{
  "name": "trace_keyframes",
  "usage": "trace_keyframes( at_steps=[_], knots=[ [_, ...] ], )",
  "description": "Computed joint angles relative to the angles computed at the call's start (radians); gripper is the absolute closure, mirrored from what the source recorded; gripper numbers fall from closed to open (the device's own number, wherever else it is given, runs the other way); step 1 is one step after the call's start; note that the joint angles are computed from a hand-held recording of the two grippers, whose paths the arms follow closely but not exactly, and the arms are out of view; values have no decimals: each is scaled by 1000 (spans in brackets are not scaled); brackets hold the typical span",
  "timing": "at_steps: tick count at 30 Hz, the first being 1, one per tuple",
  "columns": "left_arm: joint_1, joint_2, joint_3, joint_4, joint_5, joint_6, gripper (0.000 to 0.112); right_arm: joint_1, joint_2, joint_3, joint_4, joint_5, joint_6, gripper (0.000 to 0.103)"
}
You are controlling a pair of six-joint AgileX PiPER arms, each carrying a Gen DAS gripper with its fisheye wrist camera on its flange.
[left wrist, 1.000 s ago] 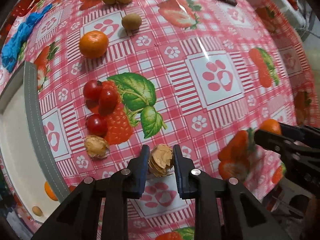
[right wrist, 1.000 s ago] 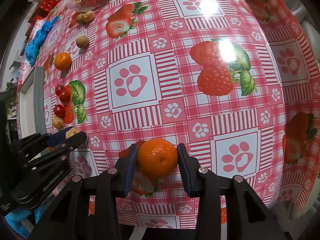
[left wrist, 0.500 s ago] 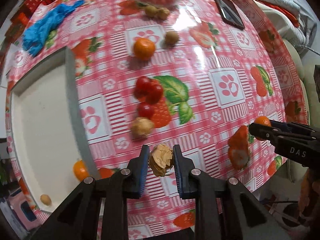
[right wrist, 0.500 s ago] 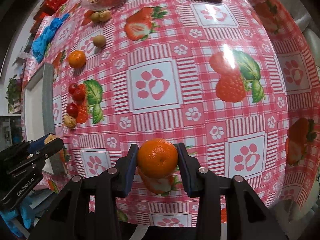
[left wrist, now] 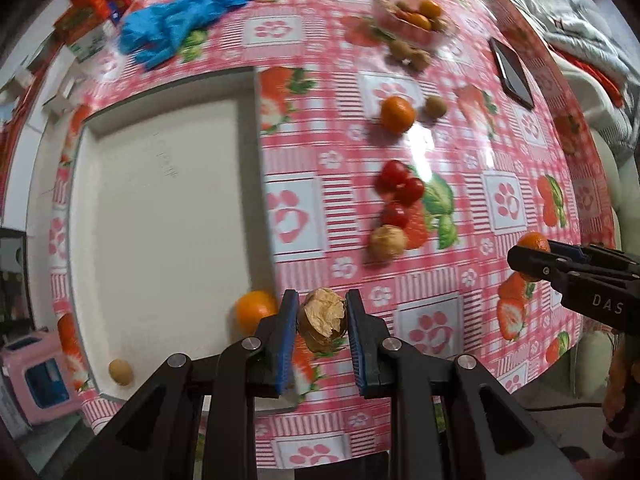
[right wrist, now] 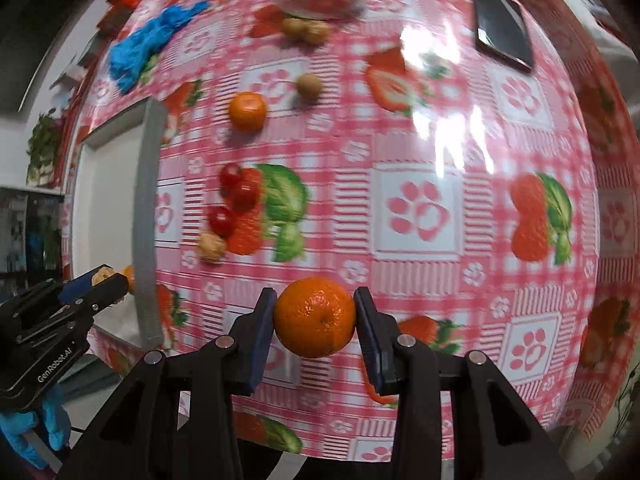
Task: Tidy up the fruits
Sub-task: 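Carry the physalis and orange into the white tray and open both tools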
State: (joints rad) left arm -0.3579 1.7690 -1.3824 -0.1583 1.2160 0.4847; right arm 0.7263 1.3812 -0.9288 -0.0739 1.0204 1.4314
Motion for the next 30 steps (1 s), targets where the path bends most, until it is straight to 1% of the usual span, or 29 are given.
trace_keyframes(
  at_steps=[7, 15, 22, 24, 28, 30],
  knots=[
    [115, 20, -20, 4, -6, 23, 87, -19, 159, -187, 12, 17, -130, 60],
    [211, 60, -38, 33, -30, 36, 87, -33, 354, -426, 40, 36, -266, 61],
    [268, 112, -66, 61, -39, 52, 87, -39, 530, -622, 101, 48, -365, 61],
    [281, 131, -73, 72, -39, 53, 87, -40, 567, -661, 123, 49, -382, 61],
    [293, 158, -82, 81, -47, 51, 87, -40, 645, -758, 162, 79, -429, 61],
    [298, 167, -85, 83, -50, 46, 87, -47, 668, -780, 186, 79, -446, 61]
  ],
)
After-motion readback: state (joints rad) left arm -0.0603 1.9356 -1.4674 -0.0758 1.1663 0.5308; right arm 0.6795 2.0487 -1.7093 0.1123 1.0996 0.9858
